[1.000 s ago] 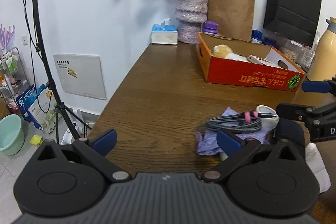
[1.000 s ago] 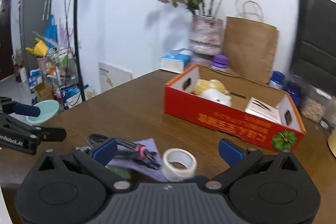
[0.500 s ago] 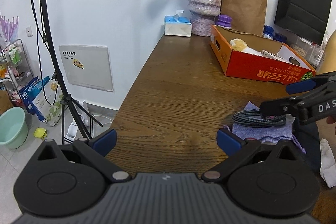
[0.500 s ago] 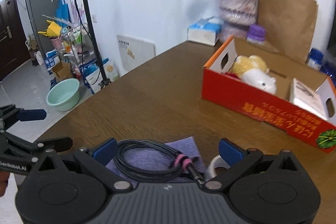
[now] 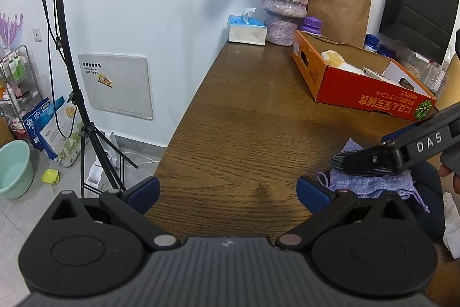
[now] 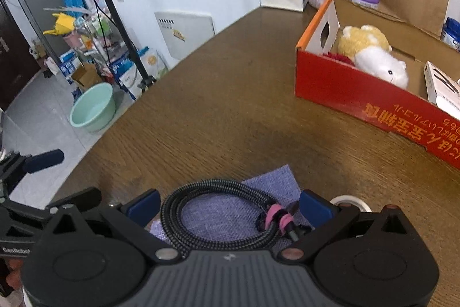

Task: Flip cup upright
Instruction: 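Grasp the braided cable with pink tie using the right tool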

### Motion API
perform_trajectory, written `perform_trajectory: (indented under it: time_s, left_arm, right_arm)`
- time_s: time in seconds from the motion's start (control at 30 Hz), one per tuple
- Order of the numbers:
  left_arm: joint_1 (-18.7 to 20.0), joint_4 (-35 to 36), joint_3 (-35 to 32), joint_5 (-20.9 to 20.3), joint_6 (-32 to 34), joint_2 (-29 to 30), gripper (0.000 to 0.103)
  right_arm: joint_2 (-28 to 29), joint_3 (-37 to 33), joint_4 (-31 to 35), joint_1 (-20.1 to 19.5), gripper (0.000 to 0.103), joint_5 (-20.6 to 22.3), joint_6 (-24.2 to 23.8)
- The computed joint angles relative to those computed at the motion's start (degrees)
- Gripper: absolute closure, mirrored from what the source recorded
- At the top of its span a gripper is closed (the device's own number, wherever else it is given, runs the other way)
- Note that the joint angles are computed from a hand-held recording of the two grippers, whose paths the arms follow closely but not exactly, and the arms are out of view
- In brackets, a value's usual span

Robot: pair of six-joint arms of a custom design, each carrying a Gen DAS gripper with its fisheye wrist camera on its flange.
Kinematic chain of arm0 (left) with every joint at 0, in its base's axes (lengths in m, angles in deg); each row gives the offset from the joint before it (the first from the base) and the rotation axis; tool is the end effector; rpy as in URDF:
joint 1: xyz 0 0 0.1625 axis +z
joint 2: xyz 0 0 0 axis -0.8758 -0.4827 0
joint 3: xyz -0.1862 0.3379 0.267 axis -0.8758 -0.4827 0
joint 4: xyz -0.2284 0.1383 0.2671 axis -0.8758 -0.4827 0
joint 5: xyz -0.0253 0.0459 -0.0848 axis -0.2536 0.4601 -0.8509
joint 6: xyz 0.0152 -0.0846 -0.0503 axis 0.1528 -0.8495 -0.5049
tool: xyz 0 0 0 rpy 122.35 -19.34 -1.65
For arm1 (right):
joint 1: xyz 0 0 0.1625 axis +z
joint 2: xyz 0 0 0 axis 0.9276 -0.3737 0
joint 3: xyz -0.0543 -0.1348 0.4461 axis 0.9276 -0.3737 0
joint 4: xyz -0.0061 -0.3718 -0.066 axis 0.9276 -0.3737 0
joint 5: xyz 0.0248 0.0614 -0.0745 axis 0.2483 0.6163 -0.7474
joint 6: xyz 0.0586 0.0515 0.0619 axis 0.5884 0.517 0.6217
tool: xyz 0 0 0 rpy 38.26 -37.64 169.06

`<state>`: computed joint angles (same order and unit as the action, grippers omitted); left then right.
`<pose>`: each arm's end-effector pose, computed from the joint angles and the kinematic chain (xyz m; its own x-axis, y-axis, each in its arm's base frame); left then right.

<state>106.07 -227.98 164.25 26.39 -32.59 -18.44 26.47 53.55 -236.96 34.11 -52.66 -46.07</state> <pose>-0.1141 -0.3970 0.1600 -0.7185 0.3259 -0.6145 0.6431 0.6479 -0.4083 0.1736 -0.4232 0.1100 -0.8163 -0.1454 0.5590 -0.3720 0.8727 -0.3162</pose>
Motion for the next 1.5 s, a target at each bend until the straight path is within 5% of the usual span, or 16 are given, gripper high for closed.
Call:
perform_trajectory:
  time_s: [0.43, 0.53, 0.63, 1.1, 1.33, 1.4, 1.5]
  left_arm:
    - [3.25, 0.27, -1.69, -2.96, 0.94, 0.27, 0.000]
    - [3.76, 0.42, -1.79, -3.55, 0.61, 0.17, 0.000]
    - [3.89, 0.38, -1.69, -3.97, 0.20, 0.16, 0.000]
    - [3.92, 0.42, -1.24, -4.18, -1.06, -0.37, 0.000]
    - [4.08, 0.39, -1.23, -4.77, -0.95, -0.34, 0.000]
    - [4.19, 0.54, -1.24, -4.92, -0.93, -0.37, 0.000]
    - [4.25, 1.13, -1.42, -4.73, -1.43, -0.29, 0.000]
  right_arm:
    - [1.55, -1.75, 3.49, 0.37, 0.001, -2.80, 2.56]
    - [2.43, -0.60, -0.75, 1.18, 0.013, -3.12, 0.15]
    - [2.11, 0.04, -1.84, 1.26, 0.014, -1.99, 0.00]
    - [2.43, 1.87, -3.85, 2.06, 0.012, -2.94, -0.84]
    - [2.43, 1.37, -0.11, 0.69, 0.003, -4.32, 2.33]
    - [4.14, 2.22, -3.34, -0.07, 0.000, -4.87, 1.96]
    - [4.80, 4.26, -10.16, -0.73, 0.023, -2.45, 0.69]
